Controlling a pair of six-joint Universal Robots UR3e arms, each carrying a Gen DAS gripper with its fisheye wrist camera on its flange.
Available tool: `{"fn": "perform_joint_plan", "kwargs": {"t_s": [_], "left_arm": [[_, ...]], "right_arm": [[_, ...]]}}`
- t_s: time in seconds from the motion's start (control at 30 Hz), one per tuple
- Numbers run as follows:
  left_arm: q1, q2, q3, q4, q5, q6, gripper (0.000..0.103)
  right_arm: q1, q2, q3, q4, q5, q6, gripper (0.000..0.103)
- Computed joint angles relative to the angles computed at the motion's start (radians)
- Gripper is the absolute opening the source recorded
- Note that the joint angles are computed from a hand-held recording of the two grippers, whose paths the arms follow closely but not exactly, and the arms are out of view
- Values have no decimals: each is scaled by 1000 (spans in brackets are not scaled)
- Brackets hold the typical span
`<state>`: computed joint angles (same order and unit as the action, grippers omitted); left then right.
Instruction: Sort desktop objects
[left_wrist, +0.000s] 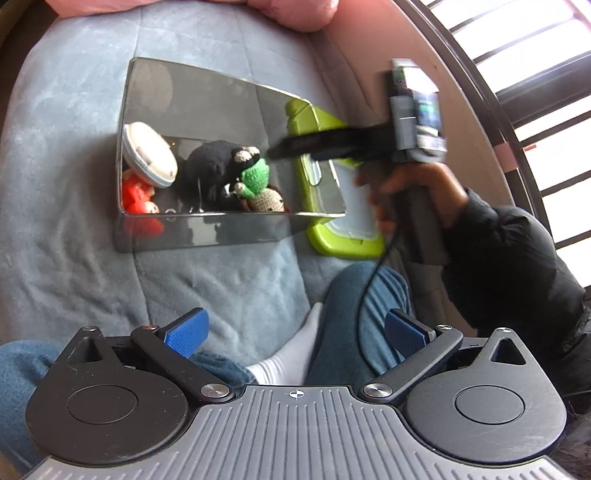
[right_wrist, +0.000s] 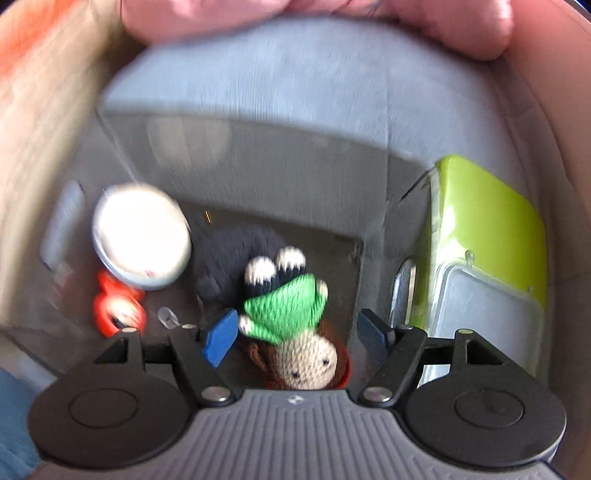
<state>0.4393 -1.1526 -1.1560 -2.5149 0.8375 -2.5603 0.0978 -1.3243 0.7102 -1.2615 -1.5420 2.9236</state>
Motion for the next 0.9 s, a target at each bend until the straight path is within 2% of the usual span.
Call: {"fn": "perform_joint_plan", "kwargs": {"t_s": [0.1, 0.17, 0.23, 0.3, 0.33, 0.4, 0.43, 0.5, 0.57, 0.6, 0.63, 0.77, 0.83, 0.9], "left_arm": [[-7, 1, -12, 26, 8, -16, 103], [-10, -2, -22, 42, 10, -24, 103], [27, -5, -31, 27, -7, 12, 103], [145, -23, -39, -83, -66, 162, 103], [206, -43, -45, -144, -98, 241, 103], [319, -103, -99, -213, -166, 324, 103], [358, -132, -142, -196, -200, 314, 103], [400, -174, -239, -67, -254, 213, 103], [392, -235, -292, 66, -288, 117, 103], [368, -278, -299, 113, -302, 91, 103], [346, -322, -302, 157, -315, 66, 103], [204, -414, -372, 554, -303, -233, 103], [119, -496, -332, 682, -250, -350, 103], [63, -564, -297, 761, -234, -428, 103]], "right_arm": [[-174, -197, 229, -156, 207, -3, 74], [-303, -317, 368, -252, 334, -7, 83], [-419, -396, 458, -295, 420, -50, 87], [-528, -440, 505, -286, 491, -127, 87], [-587, -447, 504, -223, 536, -176, 87], [-699, -446, 483, -77, 611, -284, 83], [-751, -437, 464, 1, 640, -341, 78], [-820, -439, 495, 93, 675, -394, 72], [-878, -435, 535, 167, 706, -449, 55], [-902, -433, 561, 196, 721, -477, 51], [-926, -425, 572, 243, 741, -524, 49], [-976, -386, 657, 311, 820, -643, 53], [-988, -354, 693, 316, 860, -690, 55], [-994, -310, 708, 335, 889, -742, 56]]}}
